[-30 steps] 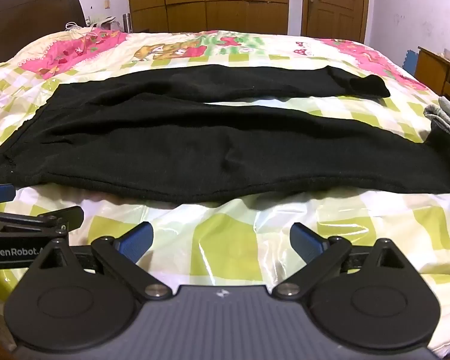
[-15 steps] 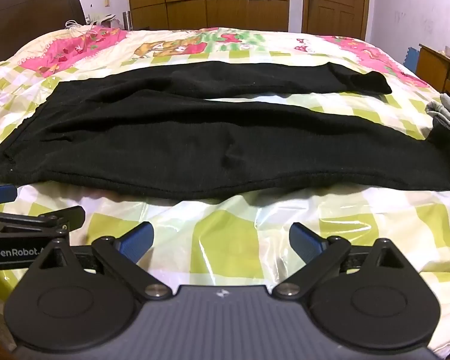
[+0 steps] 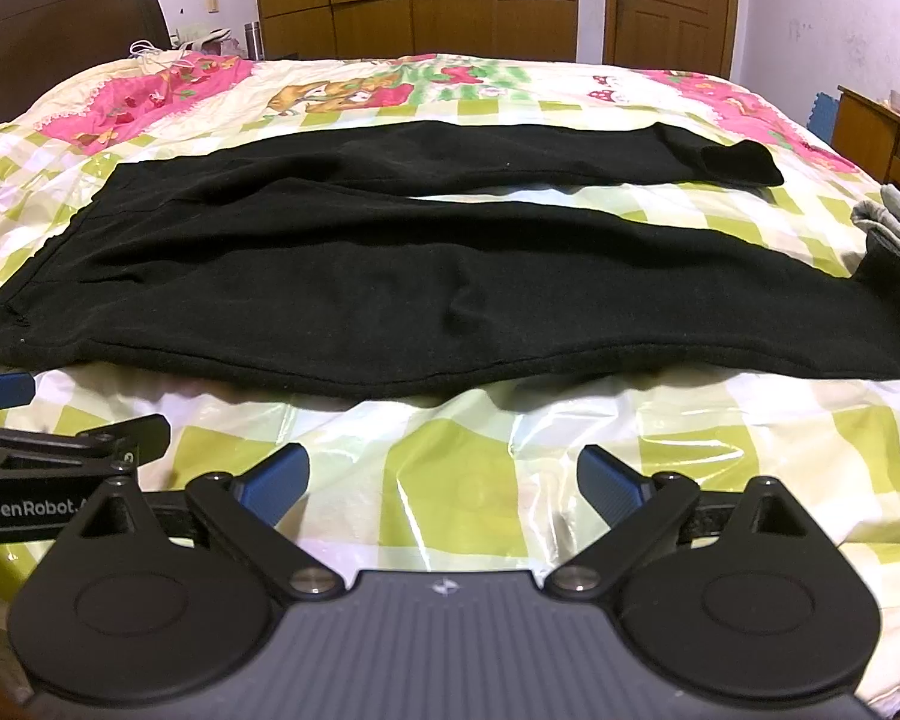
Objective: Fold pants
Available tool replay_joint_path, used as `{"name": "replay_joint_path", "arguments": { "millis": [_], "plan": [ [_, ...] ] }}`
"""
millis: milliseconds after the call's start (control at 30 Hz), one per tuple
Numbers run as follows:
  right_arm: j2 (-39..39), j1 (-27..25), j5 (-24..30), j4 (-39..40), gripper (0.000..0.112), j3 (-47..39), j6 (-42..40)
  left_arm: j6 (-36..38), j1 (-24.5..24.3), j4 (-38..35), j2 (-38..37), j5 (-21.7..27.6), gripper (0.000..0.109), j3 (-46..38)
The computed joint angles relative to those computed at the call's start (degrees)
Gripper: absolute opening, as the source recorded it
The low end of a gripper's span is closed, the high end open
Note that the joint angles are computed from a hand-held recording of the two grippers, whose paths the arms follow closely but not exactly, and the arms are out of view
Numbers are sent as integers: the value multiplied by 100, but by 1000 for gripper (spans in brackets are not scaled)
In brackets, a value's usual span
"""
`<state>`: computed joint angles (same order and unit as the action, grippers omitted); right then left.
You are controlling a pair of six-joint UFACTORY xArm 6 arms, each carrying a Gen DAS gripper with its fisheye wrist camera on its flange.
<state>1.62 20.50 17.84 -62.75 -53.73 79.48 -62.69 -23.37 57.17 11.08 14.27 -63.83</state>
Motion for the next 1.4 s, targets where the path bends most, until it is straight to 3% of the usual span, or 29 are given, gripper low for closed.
{"name": "replay_joint_path", "arguments": {
  "millis": [900,1200,1400],
  "plan": [
    [81,24,-182,123,84,-88,-178,-14,71,68,4,-60,103,-29],
    [291,55,-314,554,82,-462,-678,-323,333,432,-30,-199,103,-124],
    [799,183,-508,1205,81,-1091,-1668,-157,752,402,-77,-367,103,-155]
  ]
}}
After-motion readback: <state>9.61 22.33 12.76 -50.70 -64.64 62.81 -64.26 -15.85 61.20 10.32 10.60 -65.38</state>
